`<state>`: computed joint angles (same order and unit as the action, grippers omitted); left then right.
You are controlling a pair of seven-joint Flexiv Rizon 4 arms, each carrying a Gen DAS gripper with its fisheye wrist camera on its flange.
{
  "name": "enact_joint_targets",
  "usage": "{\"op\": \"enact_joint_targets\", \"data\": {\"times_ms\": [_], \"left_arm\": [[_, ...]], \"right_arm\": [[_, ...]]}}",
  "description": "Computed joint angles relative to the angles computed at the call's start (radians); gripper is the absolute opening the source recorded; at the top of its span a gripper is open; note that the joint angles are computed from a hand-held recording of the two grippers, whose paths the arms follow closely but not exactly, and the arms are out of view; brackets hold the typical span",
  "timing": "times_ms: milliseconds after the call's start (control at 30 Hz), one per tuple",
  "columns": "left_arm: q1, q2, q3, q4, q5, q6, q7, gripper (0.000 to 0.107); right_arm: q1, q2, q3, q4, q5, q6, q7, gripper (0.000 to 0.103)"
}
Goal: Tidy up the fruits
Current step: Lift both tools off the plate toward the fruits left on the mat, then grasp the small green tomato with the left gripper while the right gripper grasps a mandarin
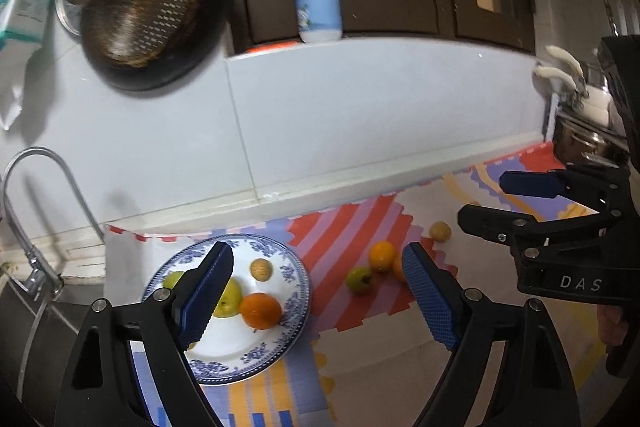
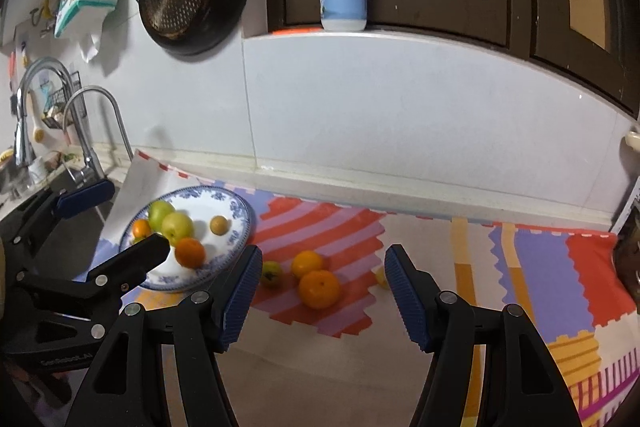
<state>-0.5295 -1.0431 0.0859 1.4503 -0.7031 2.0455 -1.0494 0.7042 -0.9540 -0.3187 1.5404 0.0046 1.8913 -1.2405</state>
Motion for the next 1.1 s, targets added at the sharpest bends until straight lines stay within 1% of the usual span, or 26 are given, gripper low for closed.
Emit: {"op": "enact_joint_targets", "data": {"times_ms": [67, 133, 400, 500, 567, 700, 767, 900, 1100], "left_arm": [[0.007, -0.014, -0.002, -0.018, 0.013, -0.017, 0.006, 0.086], [0.012, -0.028, 0.002, -0.040, 0.025, -0.047, 0.011, 0.083], [0.032, -0.085, 0.040, -0.121, 0.123, -0.203, -0.021, 0.074], [0.046, -0.106, 0.045, -0.161, 0.162, -0.259, -0.041, 0.068], [0.052, -0.122, 0.056, -0.193, 0.186, -0.300, -0.055, 0.066], [0.071, -0.148, 0.059, -0.252, 0.242, -0.370, -0.077, 0.063], [0.077, -0.159, 0.065, -0.277, 0.268, -0.398, -0.090, 0.061], [0.109, -0.170, 0.035, -0.314, 0.325, -0.439, -0.104, 0.056], [0.142, -0.194, 0.002, -0.380, 0.392, -0.515, -0.141, 0.049]], "right_arm": [[-0.018, -0.007, 0.019, -0.013, -0.014, -0.017, 0.002, 0.064], [-0.032, -0.019, 0.031, -0.028, -0.031, -0.035, 0.007, 0.064], [-0.092, -0.069, 0.083, -0.101, -0.134, -0.111, 0.026, 0.064], [-0.132, -0.087, 0.130, -0.132, -0.182, -0.148, 0.032, 0.064], [-0.159, -0.103, 0.162, -0.158, -0.213, -0.174, 0.037, 0.064], [-0.227, -0.135, 0.253, -0.217, -0.269, -0.238, 0.041, 0.064], [-0.246, -0.147, 0.279, -0.235, -0.288, -0.257, 0.039, 0.062], [-0.280, -0.169, 0.328, -0.270, -0.322, -0.287, 0.015, 0.059], [-0.336, -0.209, 0.427, -0.338, -0.343, -0.338, -0.051, 0.054]]}}
